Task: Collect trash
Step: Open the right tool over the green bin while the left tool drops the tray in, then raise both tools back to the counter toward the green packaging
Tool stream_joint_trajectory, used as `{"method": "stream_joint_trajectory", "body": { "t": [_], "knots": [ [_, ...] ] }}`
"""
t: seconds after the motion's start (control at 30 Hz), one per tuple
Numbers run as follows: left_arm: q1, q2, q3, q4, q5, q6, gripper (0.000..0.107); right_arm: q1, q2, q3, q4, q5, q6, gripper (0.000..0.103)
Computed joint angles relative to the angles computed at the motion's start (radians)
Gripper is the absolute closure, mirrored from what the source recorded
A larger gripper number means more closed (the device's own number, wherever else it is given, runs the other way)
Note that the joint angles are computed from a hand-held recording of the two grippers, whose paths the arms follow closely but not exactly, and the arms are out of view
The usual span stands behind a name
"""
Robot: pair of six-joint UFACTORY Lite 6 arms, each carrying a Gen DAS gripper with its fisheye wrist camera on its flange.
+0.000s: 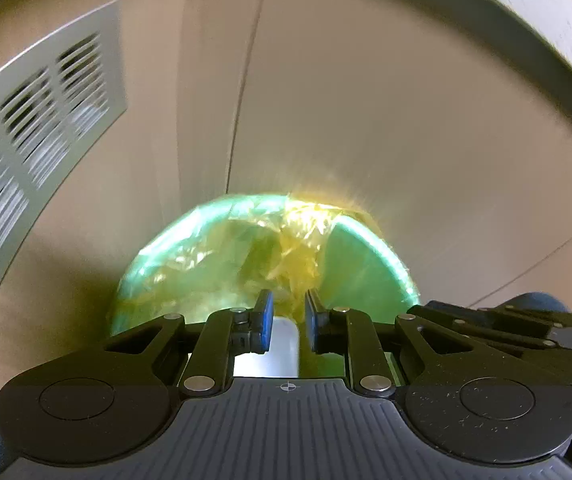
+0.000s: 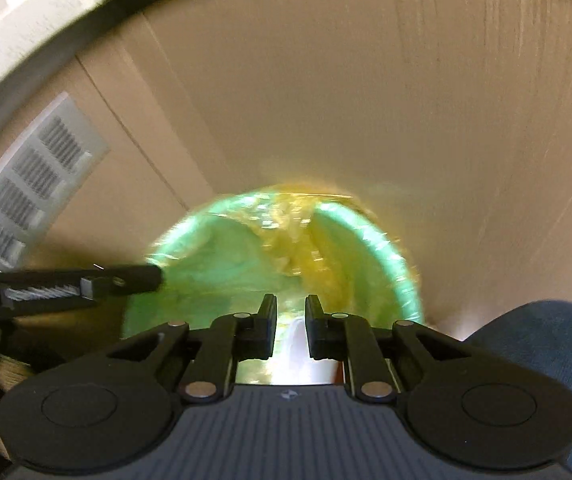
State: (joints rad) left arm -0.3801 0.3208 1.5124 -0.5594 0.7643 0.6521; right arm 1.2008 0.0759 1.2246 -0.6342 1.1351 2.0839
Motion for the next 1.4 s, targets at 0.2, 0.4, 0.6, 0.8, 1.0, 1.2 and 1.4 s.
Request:
{"method": "stream_joint_trajectory", "body": {
  "t": [0.2,0.4,0.6,0.8,1.0,1.2,1.4],
  "knots": [
    [-0.102,0.056,0.049,0.266,-0.044,-0.198,0.087,-0.008,-0.083,-0.125,0.004,-0.077,0.037,0.088],
    [-0.109,0.050,0.039,0.316,-0.079,-0.258,0.087,-0.007,-0.086,-0.134,0.005,-0.124,0.003,0.088],
    [-0.104,-0.022,-0.041,0.296,-0.120,-0.223,0.087,-0.015,-0.074,-0.129,0.002,-0.134,-0.003,0.086],
    [-0.078,-0.122,-0.106,0.330,-0.134,-0.304,0.087,-0.011,-0.032,-0.077,-0.009,-0.115,-0.040,0.078],
    [-0.040,-0.218,-0.100,0.270,-0.113,-0.287,0.087,0.002,-0.072,-0.120,-0.013,-0.103,-0.001,0.077],
    [0.010,-0.276,-0.064,0.069,-0.057,-0.151,0.087,0.037,-0.091,-0.130,-0.052,-0.082,0.033,0.077],
    [0.095,-0.307,0.075,-0.071,0.073,-0.030,0.087,0.092,-0.200,-0.108,-0.133,0.037,0.117,0.077]
  ]
}}
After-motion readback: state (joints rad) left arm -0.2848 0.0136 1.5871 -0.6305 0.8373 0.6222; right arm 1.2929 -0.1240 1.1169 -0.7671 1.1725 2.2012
